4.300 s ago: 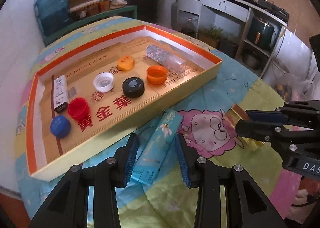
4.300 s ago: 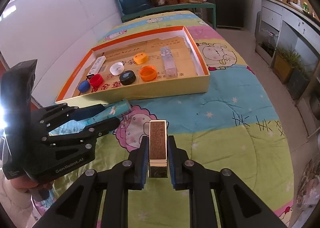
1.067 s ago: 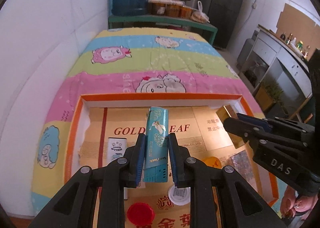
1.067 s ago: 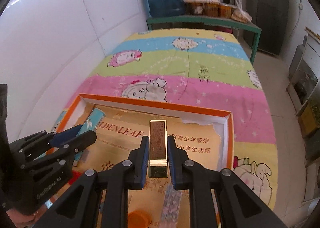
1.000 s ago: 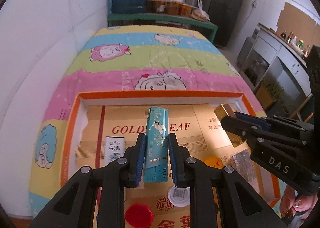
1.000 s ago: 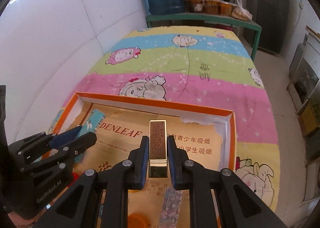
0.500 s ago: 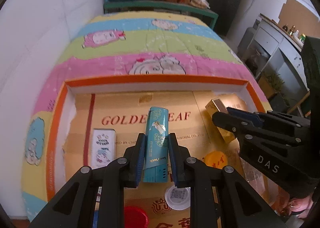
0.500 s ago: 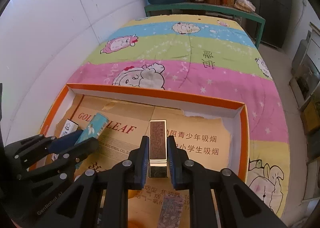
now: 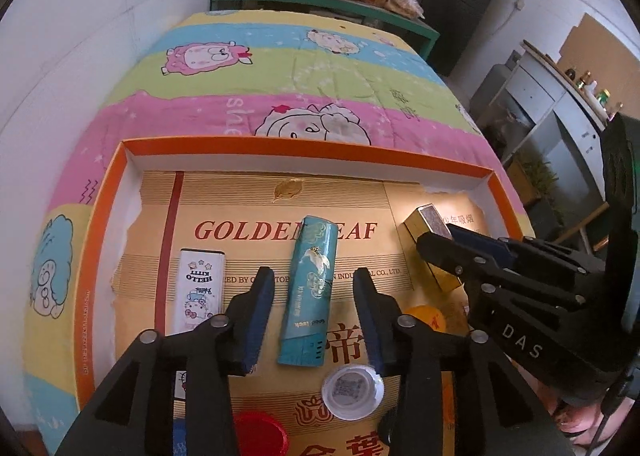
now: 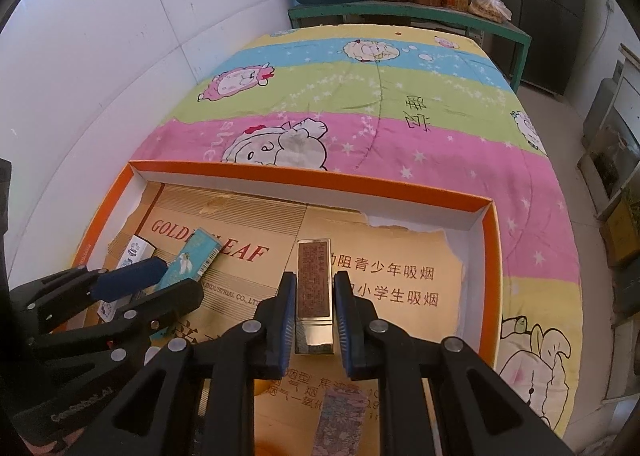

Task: Organize rigid objects
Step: 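Lower the teal tube into the box and open the left gripper while the right releases the gold box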

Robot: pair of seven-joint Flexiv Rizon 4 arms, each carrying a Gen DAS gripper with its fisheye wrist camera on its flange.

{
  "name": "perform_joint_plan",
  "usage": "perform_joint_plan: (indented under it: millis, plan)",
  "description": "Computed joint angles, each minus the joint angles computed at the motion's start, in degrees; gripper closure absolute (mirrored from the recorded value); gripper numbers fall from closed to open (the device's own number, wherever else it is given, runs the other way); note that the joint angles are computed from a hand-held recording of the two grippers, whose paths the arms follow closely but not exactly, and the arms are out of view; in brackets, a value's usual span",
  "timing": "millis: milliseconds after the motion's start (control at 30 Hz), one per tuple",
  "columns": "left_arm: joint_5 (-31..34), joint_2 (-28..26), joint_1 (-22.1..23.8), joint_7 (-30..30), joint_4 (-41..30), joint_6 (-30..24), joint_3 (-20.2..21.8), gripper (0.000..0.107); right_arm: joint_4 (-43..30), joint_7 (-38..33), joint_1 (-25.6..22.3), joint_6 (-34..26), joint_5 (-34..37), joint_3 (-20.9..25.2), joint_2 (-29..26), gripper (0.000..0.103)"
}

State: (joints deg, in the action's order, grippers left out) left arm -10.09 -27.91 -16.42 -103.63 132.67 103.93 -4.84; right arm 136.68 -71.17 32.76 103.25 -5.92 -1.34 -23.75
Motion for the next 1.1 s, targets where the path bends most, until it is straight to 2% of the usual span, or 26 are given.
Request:
perform_joint_plan:
  millis: [333, 500, 733, 1100]
  plan:
    - [-0.9, 0.5, -2.9, 0.0, 0.2, -0.2, 2.6, 0.054, 0.6, 0.1, 1.9, 1.0, 1.4, -1.6, 0.2, 0.084]
    - [-1.5, 0.9, -4.7, 0.3, 0.3, 0.0, 4.2, 0.054, 2.0, -0.8, 6.1, 2.3, 4.0, -5.2, 1.1, 0.084]
    - [-2.7, 1.9, -7.3, 0.9, 1.2, 1.0, 6.2, 0.054, 3.1, -1.7, 8.0, 2.8, 6.9, -6.3, 2.3, 0.084]
    - [-4.4, 3.7, -9.1, 1.7, 3.3, 3.0, 6.6, 0.054, 5.5, -3.0, 14.5, 3.2, 10.9, -11.3, 4.9, 0.084]
